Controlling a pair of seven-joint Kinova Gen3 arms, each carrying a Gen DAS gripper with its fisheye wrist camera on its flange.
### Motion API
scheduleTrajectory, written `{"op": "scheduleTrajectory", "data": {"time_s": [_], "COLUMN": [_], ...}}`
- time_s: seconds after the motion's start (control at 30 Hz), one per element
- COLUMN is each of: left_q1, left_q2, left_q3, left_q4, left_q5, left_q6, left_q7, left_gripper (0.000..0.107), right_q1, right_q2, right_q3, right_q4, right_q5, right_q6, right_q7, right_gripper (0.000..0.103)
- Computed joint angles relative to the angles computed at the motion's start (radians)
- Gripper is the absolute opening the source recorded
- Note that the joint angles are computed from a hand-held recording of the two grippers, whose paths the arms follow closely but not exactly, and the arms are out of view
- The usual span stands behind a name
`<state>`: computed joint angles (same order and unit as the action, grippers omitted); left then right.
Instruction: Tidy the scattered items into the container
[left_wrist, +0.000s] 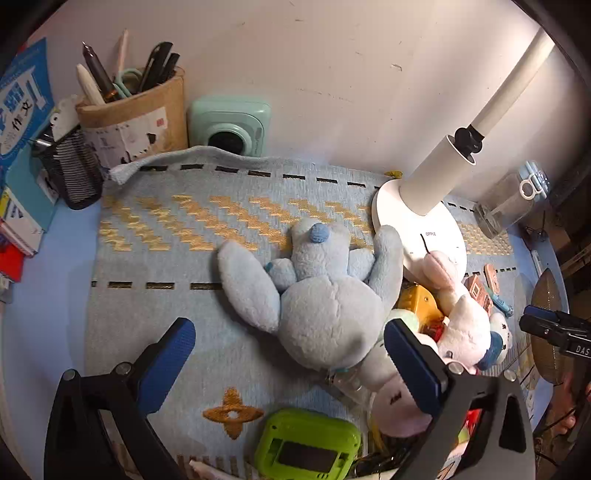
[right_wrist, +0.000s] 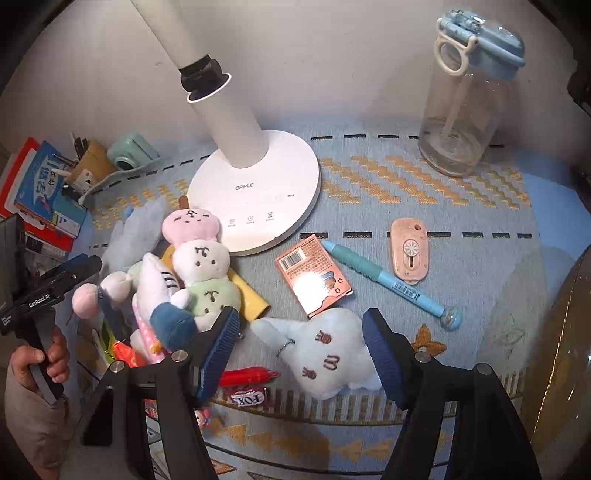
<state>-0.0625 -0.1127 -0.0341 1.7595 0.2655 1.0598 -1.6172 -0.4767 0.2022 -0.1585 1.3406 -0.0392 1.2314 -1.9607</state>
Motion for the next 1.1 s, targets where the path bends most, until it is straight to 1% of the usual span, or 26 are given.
{"op": "scheduleTrajectory", "data": {"time_s": [0.2,0.3,0.43,0.6,0.67,0.8,0.87,0.93,0.97,1.03,1.07,1.1], "left_q1": [0.005,0.007,0.010,0.007,0.009,0.023,0.035,0.046,0.049,0.052,0.051,0.050], "left_q2": [0.064,0.088,0.099,0.108,0.108,0.094,0.093,0.097,0.098,0.094,0.088,0.083], "left_q3": [0.006,0.016,0.027,0.026,0.030,0.041,0.049,0.056,0.057,0.055,0.051,0.047], "left_q4": [-0.005,-0.012,-0.004,0.013,0.023,0.049,0.050,0.041,0.036,0.037,0.041,0.044], "left_q5": [0.066,0.074,0.074,0.089,0.089,0.069,0.044,0.018,0.013,0.018,0.035,0.051], "left_q6": [0.001,-0.001,-0.016,-0.046,-0.063,-0.114,-0.127,-0.123,-0.118,-0.118,-0.121,-0.119], "left_q7": [-0.049,-0.034,-0.003,0.009,0.021,0.055,0.083,0.110,0.115,0.105,0.085,0.070], "left_gripper": [0.103,0.103,0.103,0.103,0.103,0.103,0.103,0.103,0.103,0.100,0.091,0.086], "right_q1": [0.028,0.021,0.004,0.005,-0.006,-0.046,-0.073,-0.098,-0.097,-0.071,-0.052,-0.032], "right_q2": [0.048,0.070,0.098,0.119,0.129,0.141,0.144,0.140,0.134,0.115,0.103,0.090], "right_q3": [0.003,0.004,0.009,0.010,0.010,0.013,0.016,0.021,0.021,0.017,0.014,0.012], "right_q4": [-0.011,-0.022,-0.037,-0.052,-0.065,-0.077,-0.081,-0.076,-0.069,-0.046,-0.033,-0.021], "right_q5": [-0.034,-0.023,0.003,-0.006,0.005,0.053,0.094,0.134,0.136,0.099,0.070,0.039], "right_q6": [0.017,0.032,0.046,0.048,0.055,0.059,0.063,0.065,0.060,0.040,0.028,0.016], "right_q7": [0.084,0.111,0.128,0.154,0.161,0.160,0.156,0.142,0.138,0.144,0.151,0.156], "right_gripper": [0.069,0.064,0.052,0.051,0.051,0.055,0.056,0.051,0.050,0.048,0.047,0.047]}}
